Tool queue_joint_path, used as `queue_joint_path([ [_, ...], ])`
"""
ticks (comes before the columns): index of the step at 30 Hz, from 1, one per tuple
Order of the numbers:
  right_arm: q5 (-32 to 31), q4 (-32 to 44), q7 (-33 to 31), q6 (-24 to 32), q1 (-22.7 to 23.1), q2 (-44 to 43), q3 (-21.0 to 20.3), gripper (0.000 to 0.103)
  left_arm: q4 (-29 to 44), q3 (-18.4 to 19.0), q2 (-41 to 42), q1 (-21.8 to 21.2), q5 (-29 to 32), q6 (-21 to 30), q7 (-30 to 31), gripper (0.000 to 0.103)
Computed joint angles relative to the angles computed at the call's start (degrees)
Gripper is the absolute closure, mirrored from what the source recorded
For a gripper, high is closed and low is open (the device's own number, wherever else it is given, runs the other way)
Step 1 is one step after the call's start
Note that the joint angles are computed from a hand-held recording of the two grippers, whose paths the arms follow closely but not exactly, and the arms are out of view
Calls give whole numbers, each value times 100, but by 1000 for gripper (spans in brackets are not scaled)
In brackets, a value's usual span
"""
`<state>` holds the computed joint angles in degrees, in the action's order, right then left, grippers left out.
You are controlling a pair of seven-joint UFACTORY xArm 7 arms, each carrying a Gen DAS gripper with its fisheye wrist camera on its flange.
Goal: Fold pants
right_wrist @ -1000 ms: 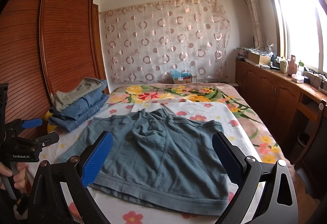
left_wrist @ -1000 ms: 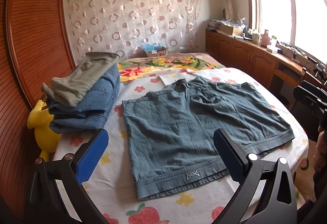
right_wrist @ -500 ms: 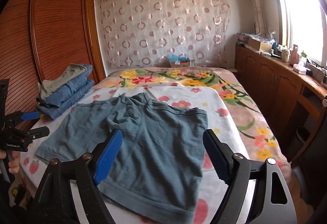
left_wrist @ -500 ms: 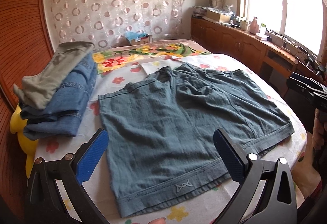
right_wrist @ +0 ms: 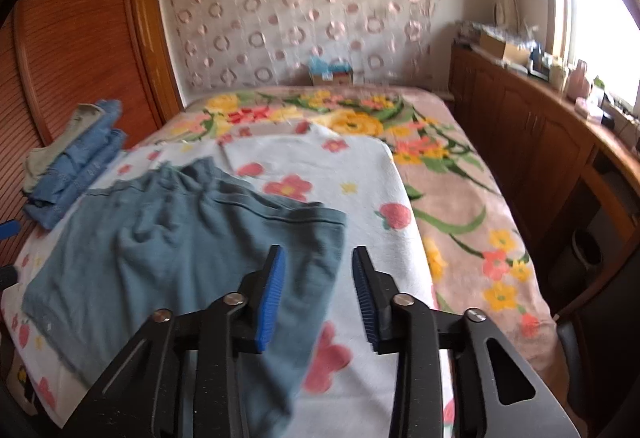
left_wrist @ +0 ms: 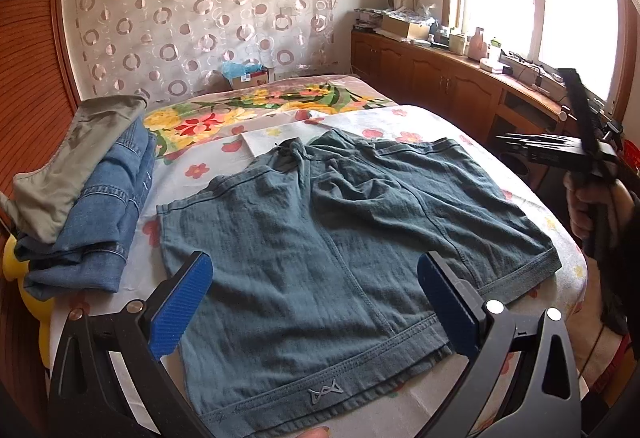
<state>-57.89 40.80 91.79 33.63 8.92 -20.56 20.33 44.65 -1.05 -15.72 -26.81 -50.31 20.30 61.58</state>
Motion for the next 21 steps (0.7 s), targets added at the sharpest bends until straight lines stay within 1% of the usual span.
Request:
queue_joint_path([
  [3, 577, 90, -644, -127, 35, 134, -363, 74, 24, -23, 58, 15, 43, 30, -40, 0],
  [7, 1118, 343, -1170, -40, 44, 301, -452, 74, 151, -70, 241, 54, 90, 114, -79, 0],
  [9, 1303, 522, -1412, 152, 64, 375, -424, 74, 273, -137, 437, 106, 174, 97, -89, 0],
  [11, 1513, 623, -1605, 276, 117, 411, -432, 74, 335, -253, 591, 199, 383, 23, -255, 0],
  [13, 1624, 688, -1686, 306, 140, 449, -437, 74, 399, -302, 725, 259, 470, 70, -322, 0],
  [14, 1527, 745, -1620, 300, 100, 515, -400, 74, 416, -334, 777, 292, 515, 75, -352, 0],
  [16, 1549, 746, -1654, 329, 135, 456, -399, 74, 398, -405, 839, 360, 654, 42, -453, 0],
  [18, 1566, 755, -1693, 245, 163, 447, -397, 82, 372, -438, 869, 403, 724, 58, -501, 0],
  [19, 1568, 785, -1703, 239, 176, 470, -371, 85, 349, -455, 875, 421, 761, 59, -538, 0],
  [20, 1642, 807, -1774, 302, 233, 428, -347, 90, 344, -459, 875, 438, 785, 80, -553, 0],
  [21, 1590, 759, -1798, 210, 205, 423, -372, 96, 327, -468, 869, 449, 808, 85, -571, 0],
])
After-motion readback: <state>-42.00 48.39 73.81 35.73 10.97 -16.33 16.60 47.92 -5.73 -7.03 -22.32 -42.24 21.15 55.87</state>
